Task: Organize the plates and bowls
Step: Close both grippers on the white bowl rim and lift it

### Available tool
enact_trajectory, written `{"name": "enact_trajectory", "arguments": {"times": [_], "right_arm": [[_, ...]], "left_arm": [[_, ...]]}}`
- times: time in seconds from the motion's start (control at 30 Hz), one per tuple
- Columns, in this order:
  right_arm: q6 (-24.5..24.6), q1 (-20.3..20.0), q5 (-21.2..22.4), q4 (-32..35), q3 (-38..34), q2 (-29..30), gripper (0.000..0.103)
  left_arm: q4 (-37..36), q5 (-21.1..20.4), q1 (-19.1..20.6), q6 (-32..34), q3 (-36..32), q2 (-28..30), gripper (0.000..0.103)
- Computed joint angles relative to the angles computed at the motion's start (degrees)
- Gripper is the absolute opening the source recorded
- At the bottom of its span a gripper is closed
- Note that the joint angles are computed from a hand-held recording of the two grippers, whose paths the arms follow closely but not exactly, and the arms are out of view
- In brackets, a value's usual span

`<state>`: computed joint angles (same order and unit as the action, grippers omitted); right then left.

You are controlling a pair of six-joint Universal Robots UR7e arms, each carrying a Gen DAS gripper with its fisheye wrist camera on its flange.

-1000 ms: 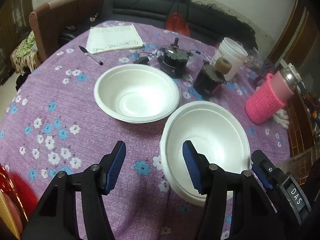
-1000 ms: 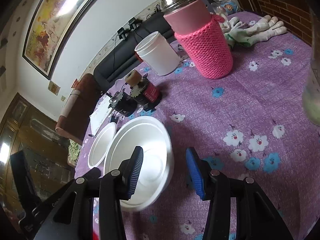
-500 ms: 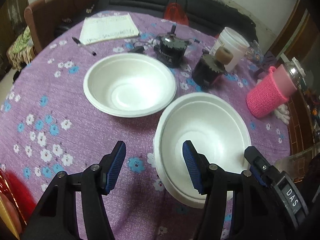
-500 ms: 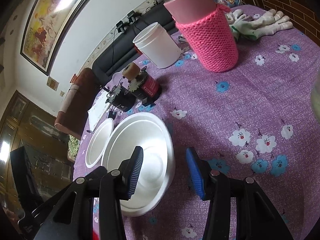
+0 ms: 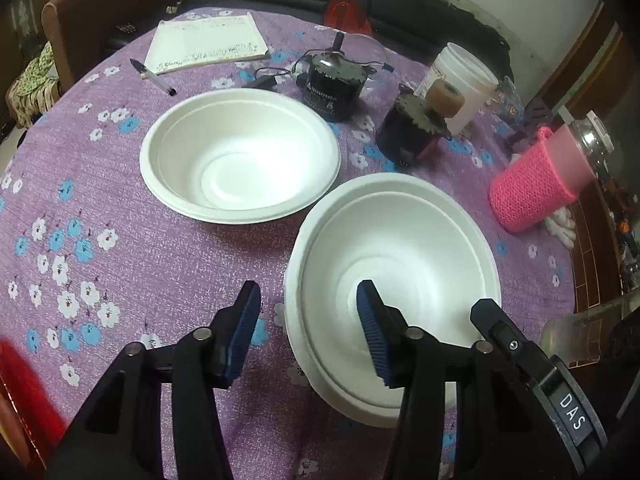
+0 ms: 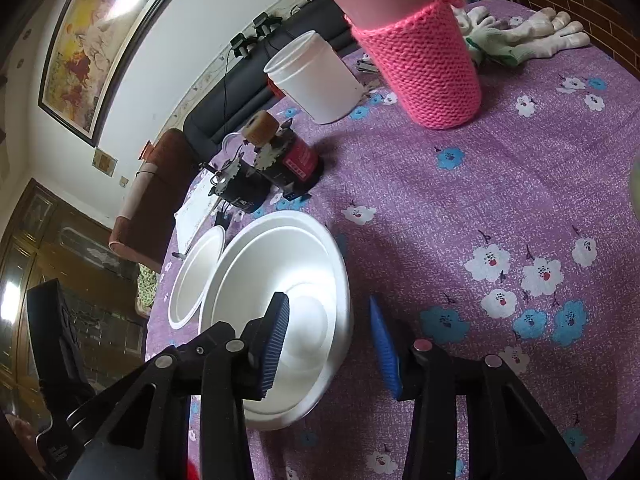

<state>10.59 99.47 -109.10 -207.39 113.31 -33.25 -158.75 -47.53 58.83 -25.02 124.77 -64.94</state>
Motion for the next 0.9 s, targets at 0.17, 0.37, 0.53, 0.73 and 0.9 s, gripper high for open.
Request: {"name": "enact_trajectory", "arguments": {"times": [0.17,0.37,0.53,0.73,0.9], "right_arm": [[0.38,-0.04,-0.54,0.76,-0.38,0.29,0.03],[0.74,-0.2,-1.39,1.95,-0.72,0.53,0.014],[0.71,0.04,-2.17,2.0,-1.04,0.94,0.008],[1.15,0.03,-1.82,2.0,-0.51,0.59,0.007],[1.99,0.35,-1.25,1.19,1.23,-0.19,0.007]], "left_arm": [[0.67,-2.43,1.29,0.16,-0.54,0.35,0.03],[-0.12,-3.62,1.94,0.83,-0.6,0.64,0.016],[-0.59,-2.95,1.6,1.74,-0.3,0.79,0.009],[0.81,-3.58,1.66,1.18,0.35,-0.21,0.009],[0.76,-3.53,0.28,0.38,3.04,-2.82,0.009]]}}
